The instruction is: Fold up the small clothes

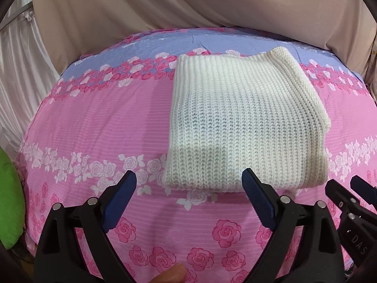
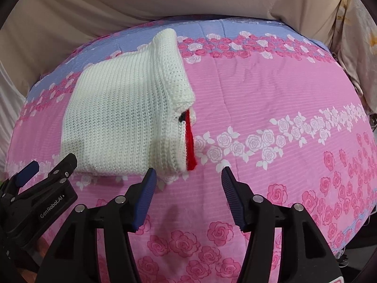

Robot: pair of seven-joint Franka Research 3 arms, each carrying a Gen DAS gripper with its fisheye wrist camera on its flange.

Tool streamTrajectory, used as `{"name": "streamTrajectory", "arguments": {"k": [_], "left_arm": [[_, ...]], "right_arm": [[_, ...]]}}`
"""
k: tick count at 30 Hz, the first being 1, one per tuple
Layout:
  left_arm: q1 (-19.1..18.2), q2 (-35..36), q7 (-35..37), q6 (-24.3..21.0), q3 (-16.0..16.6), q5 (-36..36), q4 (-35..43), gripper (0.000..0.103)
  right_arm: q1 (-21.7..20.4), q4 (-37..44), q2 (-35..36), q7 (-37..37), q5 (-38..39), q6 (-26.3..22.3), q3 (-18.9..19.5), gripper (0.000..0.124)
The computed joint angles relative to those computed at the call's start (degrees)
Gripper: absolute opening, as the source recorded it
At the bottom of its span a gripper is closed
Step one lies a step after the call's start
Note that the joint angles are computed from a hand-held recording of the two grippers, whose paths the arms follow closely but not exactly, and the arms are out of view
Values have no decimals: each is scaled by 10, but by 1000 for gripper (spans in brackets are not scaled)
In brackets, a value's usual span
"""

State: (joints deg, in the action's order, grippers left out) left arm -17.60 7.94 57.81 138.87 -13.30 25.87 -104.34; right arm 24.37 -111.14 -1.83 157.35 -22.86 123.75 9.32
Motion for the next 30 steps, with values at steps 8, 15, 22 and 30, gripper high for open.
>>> {"name": "streamTrajectory", "arguments": {"k": [8,15,22,30], "left_arm": [[35,30,24,6,2,-124,35,96],[130,220,185,-94,-65,-431,246,81],[146,194,268,-98,-65,-485,287,39],[100,147,215,-92,3,-335,193,59]], "right_arm": [[-13,-24,-8,-6,15,67,-13,68],[-63,31,96,-171,211,194,-50,73],[-38,137,147,-243,252,213,-62,32],[-11,201,213,-242,232,101,-66,40]]}}
